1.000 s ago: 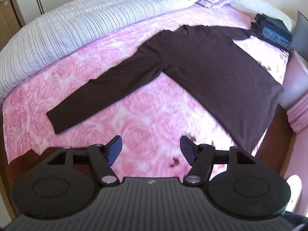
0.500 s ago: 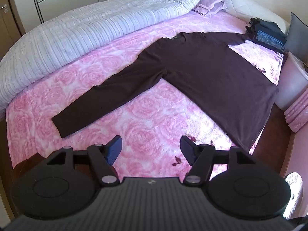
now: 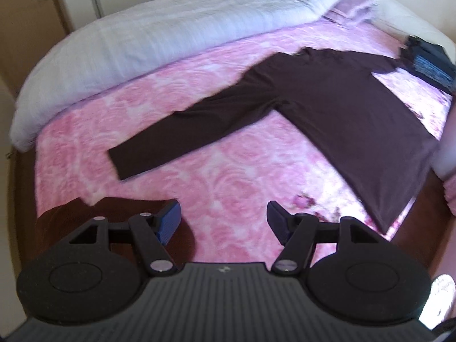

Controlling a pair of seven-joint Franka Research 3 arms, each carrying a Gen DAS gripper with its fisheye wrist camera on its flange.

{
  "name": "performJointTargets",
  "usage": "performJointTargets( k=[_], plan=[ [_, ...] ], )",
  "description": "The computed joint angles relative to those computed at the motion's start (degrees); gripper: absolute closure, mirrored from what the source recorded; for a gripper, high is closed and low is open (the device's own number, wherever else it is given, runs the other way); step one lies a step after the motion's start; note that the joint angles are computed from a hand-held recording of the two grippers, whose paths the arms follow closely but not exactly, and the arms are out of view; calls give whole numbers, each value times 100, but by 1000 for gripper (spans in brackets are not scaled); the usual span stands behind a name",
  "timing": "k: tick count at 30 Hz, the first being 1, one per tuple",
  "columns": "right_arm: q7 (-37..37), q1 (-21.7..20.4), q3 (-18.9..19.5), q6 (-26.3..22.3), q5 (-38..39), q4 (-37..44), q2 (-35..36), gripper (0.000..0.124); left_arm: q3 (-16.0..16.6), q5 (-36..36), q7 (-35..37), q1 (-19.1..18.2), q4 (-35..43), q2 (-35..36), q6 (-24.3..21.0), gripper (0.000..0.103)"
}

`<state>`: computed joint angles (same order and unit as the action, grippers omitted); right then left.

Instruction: Fold clothes

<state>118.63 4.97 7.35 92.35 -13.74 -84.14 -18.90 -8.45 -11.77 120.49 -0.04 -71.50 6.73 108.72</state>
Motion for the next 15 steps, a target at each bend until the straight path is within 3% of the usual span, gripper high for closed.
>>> performJointTargets(
  k=[8, 15],
  plan=[
    [-2716, 366, -436, 1225, 849, -82, 617, 45, 202, 708, -956, 50, -857, -635, 463, 40],
    [-4517, 731, -379, 1945, 1543, 920, 1957, 48, 388, 772, -823, 208, -1048, -662, 668, 40]
  ],
)
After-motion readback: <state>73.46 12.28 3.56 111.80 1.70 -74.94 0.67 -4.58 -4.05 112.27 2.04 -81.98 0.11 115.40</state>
